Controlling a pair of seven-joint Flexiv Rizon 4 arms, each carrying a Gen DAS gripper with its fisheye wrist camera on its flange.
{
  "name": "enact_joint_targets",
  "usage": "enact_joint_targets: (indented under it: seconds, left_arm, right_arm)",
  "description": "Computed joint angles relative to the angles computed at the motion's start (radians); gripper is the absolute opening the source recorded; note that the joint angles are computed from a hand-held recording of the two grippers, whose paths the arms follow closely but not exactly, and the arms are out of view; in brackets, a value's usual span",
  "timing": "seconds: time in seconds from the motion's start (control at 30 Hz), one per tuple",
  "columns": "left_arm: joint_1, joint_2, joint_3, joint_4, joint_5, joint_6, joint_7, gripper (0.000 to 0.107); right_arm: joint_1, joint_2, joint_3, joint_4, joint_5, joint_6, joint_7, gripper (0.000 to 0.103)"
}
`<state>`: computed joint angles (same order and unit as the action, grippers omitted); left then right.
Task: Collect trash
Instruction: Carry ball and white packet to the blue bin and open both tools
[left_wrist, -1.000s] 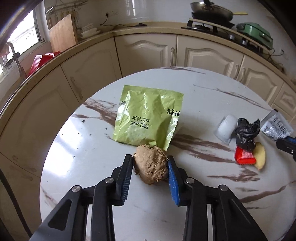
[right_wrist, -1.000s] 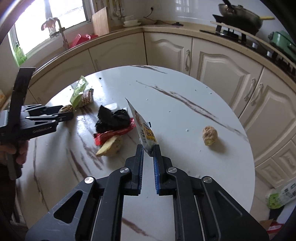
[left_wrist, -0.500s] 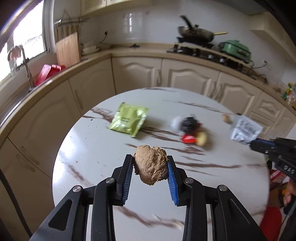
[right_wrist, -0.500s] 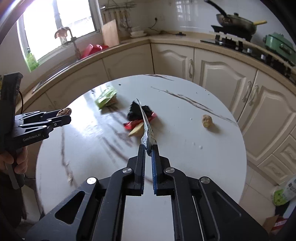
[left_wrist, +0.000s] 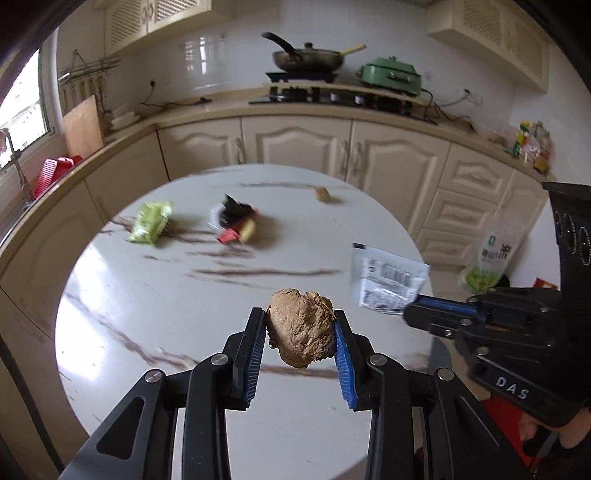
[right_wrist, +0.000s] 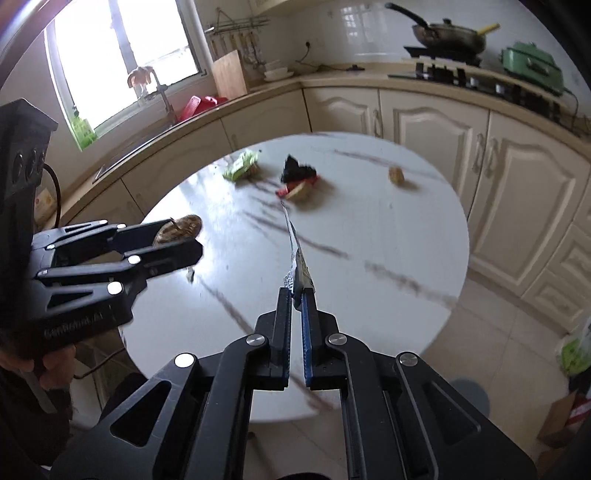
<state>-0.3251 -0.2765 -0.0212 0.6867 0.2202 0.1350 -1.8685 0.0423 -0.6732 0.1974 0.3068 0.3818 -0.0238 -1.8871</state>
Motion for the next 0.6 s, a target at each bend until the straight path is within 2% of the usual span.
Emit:
enact_joint_targets:
  seconds: [0.1,0.27,0.37,0.4,0.43,0.47,0.5,0.6]
  left_arm:
    - [-0.027,-0.036,-0.005,-0.058,0.019,-0.045,-0.006,0.032]
    - [-0.051,-0.092,0.006,-0.138,0.012,-0.094,-0.002,0.032]
    - [-0.055,-0.097,0.018,-0.138,0.007,-0.1,-0.015,0.032]
    - [-0.057,-0.104,0.021,-0.146,0.008,-0.107,-0.015,0.032]
    - [-0.057,-0.106,0.023,-0.146,0.007,-0.111,-0.015,0.032]
    - [-0.061,-0.106,0.025,-0.141,0.008,-0.109,-0.019,0.032]
    - [-0.061,-0.103,0.026,-0.132,0.006,-0.103,-0.019,0.032]
    - [-0.047,-0.098,0.024,-0.105,-0.009,-0.078,-0.013,0.032]
  right_arm:
    - [-0.027,0.047,0.004,0.1,0.016,0.042,-0.006,0.001]
    - [-0.035,0.049,-0.005,0.124,0.012,0.03,-0.001,0.001]
    - [-0.031,0.069,-0.017,0.188,0.0,0.082,0.007,0.004]
    - [-0.028,0.078,-0.023,0.215,-0.007,0.109,0.012,0.014]
    - [-0.027,0.078,-0.024,0.227,-0.01,0.123,0.012,0.033]
    - [-0.025,0.081,-0.023,0.239,-0.014,0.131,0.006,0.04]
    - [-0.017,0.091,-0.03,0.27,-0.03,0.159,-0.008,0.046]
    - [-0.017,0.105,-0.028,0.314,-0.038,0.207,-0.036,0.048]
